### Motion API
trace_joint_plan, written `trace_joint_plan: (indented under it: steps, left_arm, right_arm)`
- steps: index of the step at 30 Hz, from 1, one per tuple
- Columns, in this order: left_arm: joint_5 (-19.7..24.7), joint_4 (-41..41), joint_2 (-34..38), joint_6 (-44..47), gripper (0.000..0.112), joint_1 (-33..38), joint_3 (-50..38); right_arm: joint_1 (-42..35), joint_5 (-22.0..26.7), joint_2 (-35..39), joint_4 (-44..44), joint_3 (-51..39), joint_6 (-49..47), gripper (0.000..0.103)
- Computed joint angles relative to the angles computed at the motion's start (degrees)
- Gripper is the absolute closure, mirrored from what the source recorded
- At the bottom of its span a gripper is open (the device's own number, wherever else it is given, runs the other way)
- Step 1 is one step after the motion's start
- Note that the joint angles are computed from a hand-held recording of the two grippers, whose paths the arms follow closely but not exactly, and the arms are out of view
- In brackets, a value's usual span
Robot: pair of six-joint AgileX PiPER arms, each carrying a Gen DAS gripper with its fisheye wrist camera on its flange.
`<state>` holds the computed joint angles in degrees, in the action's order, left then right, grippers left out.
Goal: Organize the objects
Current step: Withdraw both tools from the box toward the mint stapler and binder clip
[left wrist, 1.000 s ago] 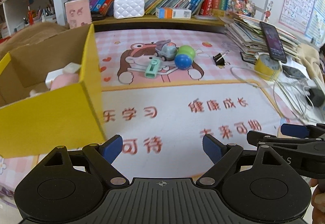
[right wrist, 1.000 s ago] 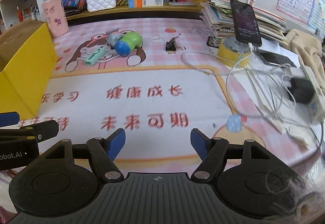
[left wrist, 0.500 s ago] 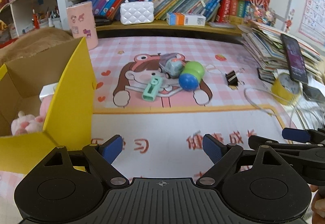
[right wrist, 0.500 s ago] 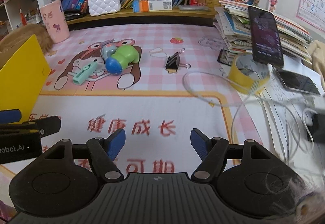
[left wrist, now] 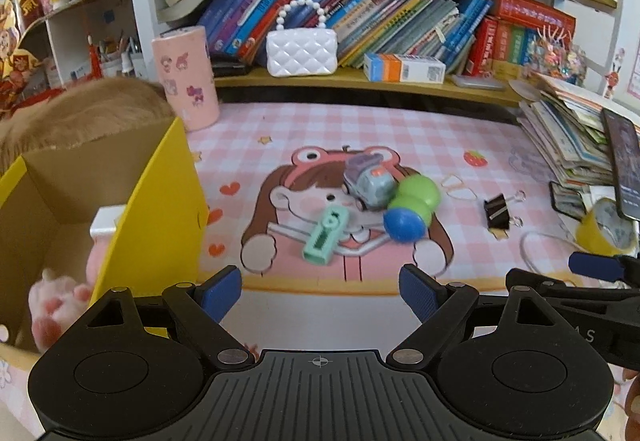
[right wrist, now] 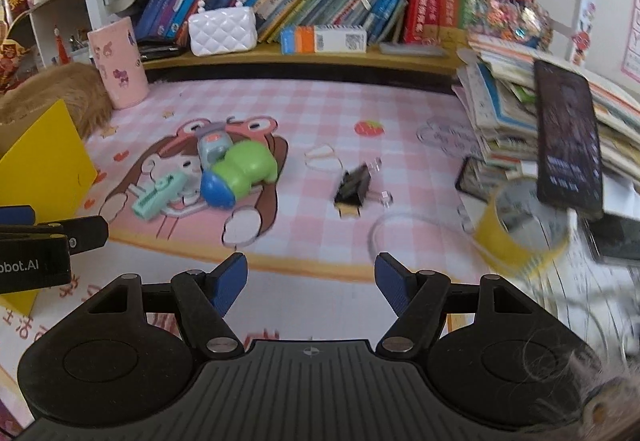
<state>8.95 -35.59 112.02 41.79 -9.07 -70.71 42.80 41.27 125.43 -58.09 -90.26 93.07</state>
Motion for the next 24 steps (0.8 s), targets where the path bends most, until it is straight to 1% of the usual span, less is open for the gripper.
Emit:
trace_joint_plan:
  steps: [6,9,10,11,13,15,18,23,24]
  left_arm:
    - [0.3,16.3,3.1,-17.8,0.024,-1.1,-5.5]
    - [0.3,23.0,5.0,-25.1,0.024,-1.6,-8.0]
    - [0.7,26.9,6.0,-29.3,0.024,-1.9,-9.4]
    - [1.4,28.9,6.8,-31.5,0.024,-2.0,-10.6]
    - [2.8,29.9,8.7,-33.2,0.025,-2.0,-13.2]
    - [3.7,34.0,10.5,-38.3,0.026,-2.2,-15.4]
    - [6.1,35.4,13.4,-41.0,0.028,-2.4,-19.4]
    - [10.3,38.7,18.6,-43.7,0.038,-3.2,-26.2]
    - [10.8,38.9,19.5,-43.6,0.043,-3.3,-27.3]
  right_arm:
    - [-3.0,-3.4,2.2,-0.4,-3.6,-4.4,0.036]
    - [-4.5,-5.5,4.0,1.2,-6.1,-8.2,0.036]
    - [-4.9,-6.2,4.7,1.7,-7.0,-9.5,0.037]
    - [-5.3,-6.3,5.4,2.3,-8.0,-10.6,0.037]
    - [-5.8,-5.5,7.1,3.3,-10.5,-12.2,0.037]
    - [-6.3,-4.1,8.8,3.6,-12.9,-12.8,0.037]
    - [-7.2,-2.0,11.1,4.1,-16.1,-13.5,0.038]
    - [-8.9,-1.1,13.6,3.2,-18.7,-13.4,0.039]
    - [-9.3,-1.1,13.9,3.4,-19.0,-13.4,0.039]
